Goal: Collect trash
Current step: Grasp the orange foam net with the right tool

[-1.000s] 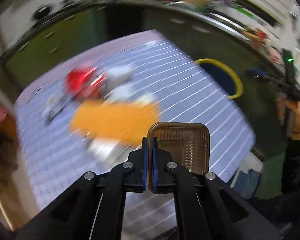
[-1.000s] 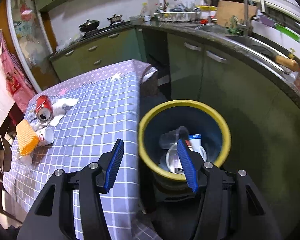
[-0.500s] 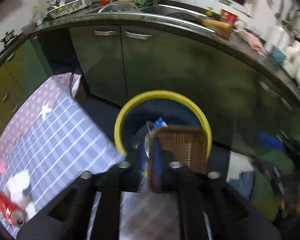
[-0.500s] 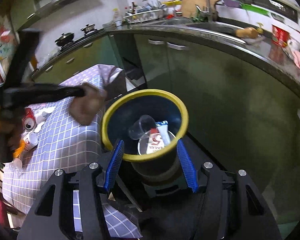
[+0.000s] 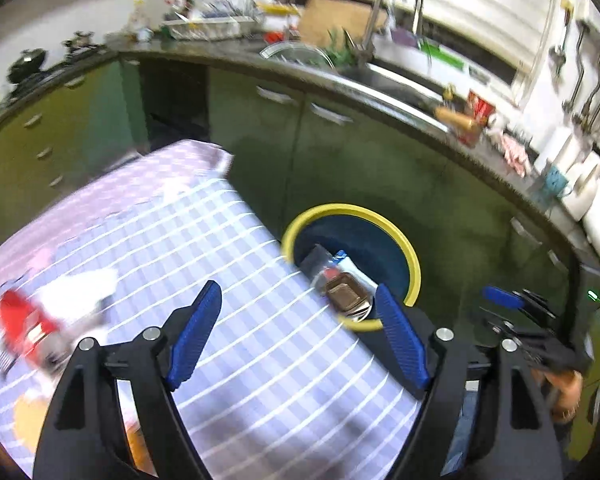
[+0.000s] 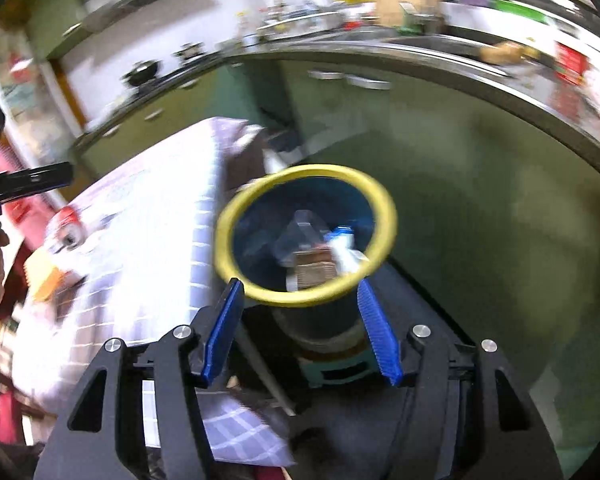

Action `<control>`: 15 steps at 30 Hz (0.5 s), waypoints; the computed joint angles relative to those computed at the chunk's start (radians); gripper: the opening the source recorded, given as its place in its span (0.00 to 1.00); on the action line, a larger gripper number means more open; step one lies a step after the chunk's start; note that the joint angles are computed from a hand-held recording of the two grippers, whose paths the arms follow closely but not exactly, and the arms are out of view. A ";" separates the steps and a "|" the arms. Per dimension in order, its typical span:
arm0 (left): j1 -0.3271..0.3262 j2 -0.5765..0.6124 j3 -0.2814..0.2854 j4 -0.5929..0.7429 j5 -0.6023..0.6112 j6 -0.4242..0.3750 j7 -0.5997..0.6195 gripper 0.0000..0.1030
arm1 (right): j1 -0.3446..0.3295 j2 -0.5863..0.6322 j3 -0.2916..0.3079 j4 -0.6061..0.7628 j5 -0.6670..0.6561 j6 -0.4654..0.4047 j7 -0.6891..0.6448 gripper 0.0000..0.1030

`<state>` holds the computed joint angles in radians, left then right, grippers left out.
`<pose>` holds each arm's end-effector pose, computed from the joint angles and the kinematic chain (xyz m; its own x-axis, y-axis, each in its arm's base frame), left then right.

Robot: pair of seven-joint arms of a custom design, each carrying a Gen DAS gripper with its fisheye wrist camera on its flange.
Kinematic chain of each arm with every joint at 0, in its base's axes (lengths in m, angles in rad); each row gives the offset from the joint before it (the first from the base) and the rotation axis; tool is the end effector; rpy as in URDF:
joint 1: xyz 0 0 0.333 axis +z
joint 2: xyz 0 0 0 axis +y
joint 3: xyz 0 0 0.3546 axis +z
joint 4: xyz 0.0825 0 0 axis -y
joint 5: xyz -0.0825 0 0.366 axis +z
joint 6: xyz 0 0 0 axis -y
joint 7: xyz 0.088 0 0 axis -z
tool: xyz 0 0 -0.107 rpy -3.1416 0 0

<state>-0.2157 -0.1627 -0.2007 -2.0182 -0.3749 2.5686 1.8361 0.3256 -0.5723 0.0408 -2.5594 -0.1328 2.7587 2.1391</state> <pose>0.4887 -0.2193 0.6465 -0.4819 -0.8631 0.1509 -0.6931 0.2701 -0.6684 0.3546 0.1453 0.5872 0.0022 -0.9685 -0.2491 -0.7364 0.1669 -0.6557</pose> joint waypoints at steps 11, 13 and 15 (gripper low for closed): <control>0.223 -0.485 0.063 -0.427 0.129 0.125 -0.086 0.86 | 0.542 0.395 -0.213 0.390 0.513 0.035 -0.746 0.57; 0.245 -0.535 0.088 -0.475 0.128 0.119 -0.105 0.86 | 0.586 0.472 -0.221 0.484 0.660 -0.007 -0.903 0.62; 0.238 -0.563 0.123 -0.506 0.104 0.115 -0.104 0.86 | 0.595 0.540 -0.207 0.574 0.784 -0.044 -1.048 0.71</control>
<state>0.0223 -0.7254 -0.0773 -2.5240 -0.2708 2.6832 1.7322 0.9205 -0.0319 -0.1667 -1.9855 0.6509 2.7148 1.0912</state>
